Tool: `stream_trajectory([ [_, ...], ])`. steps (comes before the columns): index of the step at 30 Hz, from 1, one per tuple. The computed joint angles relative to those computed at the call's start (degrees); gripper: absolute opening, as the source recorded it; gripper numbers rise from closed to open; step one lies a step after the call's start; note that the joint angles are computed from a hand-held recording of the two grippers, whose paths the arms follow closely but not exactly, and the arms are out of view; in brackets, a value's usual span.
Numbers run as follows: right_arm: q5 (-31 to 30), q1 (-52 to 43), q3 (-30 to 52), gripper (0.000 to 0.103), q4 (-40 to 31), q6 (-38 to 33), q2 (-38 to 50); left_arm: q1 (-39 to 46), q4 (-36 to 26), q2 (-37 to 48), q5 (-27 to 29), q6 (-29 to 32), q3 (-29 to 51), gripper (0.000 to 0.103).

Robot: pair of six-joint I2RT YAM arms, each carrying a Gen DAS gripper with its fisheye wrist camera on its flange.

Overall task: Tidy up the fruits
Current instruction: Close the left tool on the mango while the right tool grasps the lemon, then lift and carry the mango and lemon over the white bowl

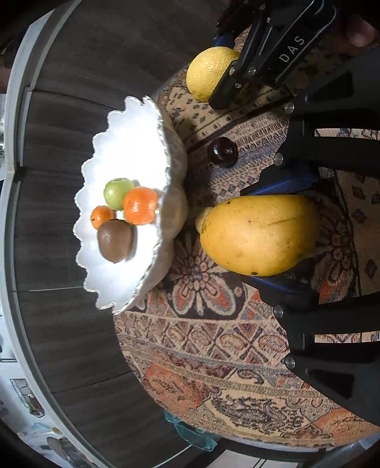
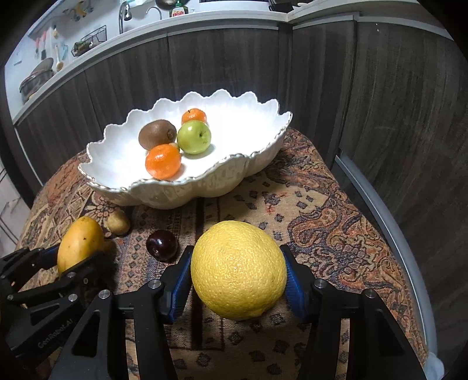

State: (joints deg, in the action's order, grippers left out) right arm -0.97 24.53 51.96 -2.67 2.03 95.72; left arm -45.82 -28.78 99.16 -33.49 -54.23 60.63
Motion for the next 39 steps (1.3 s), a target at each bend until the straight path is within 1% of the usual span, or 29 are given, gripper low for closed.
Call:
stream_trajectory([
  [10, 0.6, 0.4, 1.9, 0.057, -2.0, 1.7, -4.5, -0.1, -3.9, -4.7, -4.5, 0.9, 2.4, 0.048],
  [20, 1.7, 1.0, 6.2, 0.057, -3.2, 2.7, -6.1, 2.0, -5.4, -6.3, -7.5, 5.1, 6.6, 0.048],
  [28, 2.7, 0.9, 10.8, 0.057, -3.2, 2.4, -4.4, 4.1, -4.1, -6.5, -8.0, 8.6, 8.9, 0.048],
  [39, 3.3, 1.4, 18.1, 0.057, -3.3, 2.5, 0.6, 8.1, -0.1, -5.2, -7.2, 13.9, 11.2, 0.048],
])
